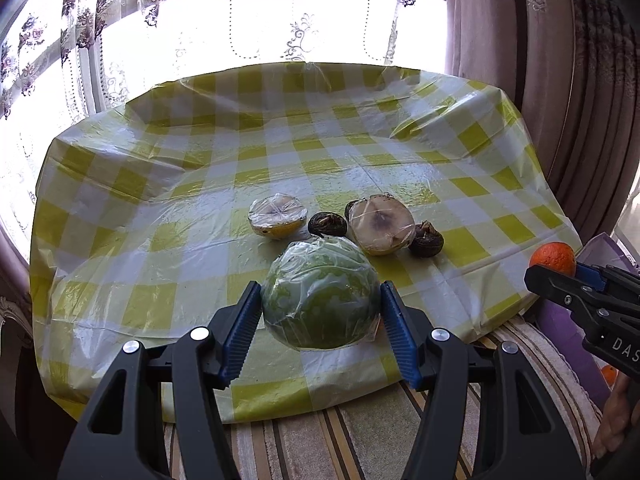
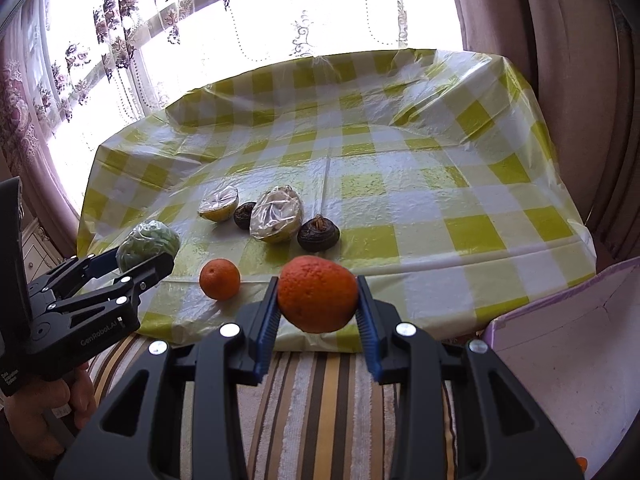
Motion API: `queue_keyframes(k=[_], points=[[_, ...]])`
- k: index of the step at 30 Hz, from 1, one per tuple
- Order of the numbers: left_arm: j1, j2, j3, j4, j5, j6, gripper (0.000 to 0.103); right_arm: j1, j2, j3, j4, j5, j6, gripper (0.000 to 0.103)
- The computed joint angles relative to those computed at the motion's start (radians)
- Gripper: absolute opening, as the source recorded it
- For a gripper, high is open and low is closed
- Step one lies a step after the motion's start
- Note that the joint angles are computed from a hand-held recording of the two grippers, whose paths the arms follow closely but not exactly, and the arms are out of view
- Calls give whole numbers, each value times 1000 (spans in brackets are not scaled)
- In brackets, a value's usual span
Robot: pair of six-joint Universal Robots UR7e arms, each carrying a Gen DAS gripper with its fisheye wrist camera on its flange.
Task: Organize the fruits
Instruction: 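Carry the held lettuce and orange over the purple-rimmed white box with both tools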
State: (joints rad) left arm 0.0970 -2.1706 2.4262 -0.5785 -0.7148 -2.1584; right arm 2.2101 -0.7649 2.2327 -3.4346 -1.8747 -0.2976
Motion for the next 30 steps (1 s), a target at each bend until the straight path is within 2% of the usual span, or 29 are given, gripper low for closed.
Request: queue_keyframes(k=[6,13,17,20,26,30], points=[[29,57,11,-120,45,91,58,-43,-42,34,-2,26,7,36],[76,137,37,-329,101,251,58,-119,-103,80,5,75,24,36],[103,195,59,-499,133,384,58,-196,-159,109,54,168,63,36],[124,239,77,-631,147,485,58,-227,-183,130,46,174,63,36],[158,334,110,-902,161,683,58,-322,-259,174,84,264,86,36],[180,403,125,-1085,169,813,58,-370,-297,198,91,271,90,36]])
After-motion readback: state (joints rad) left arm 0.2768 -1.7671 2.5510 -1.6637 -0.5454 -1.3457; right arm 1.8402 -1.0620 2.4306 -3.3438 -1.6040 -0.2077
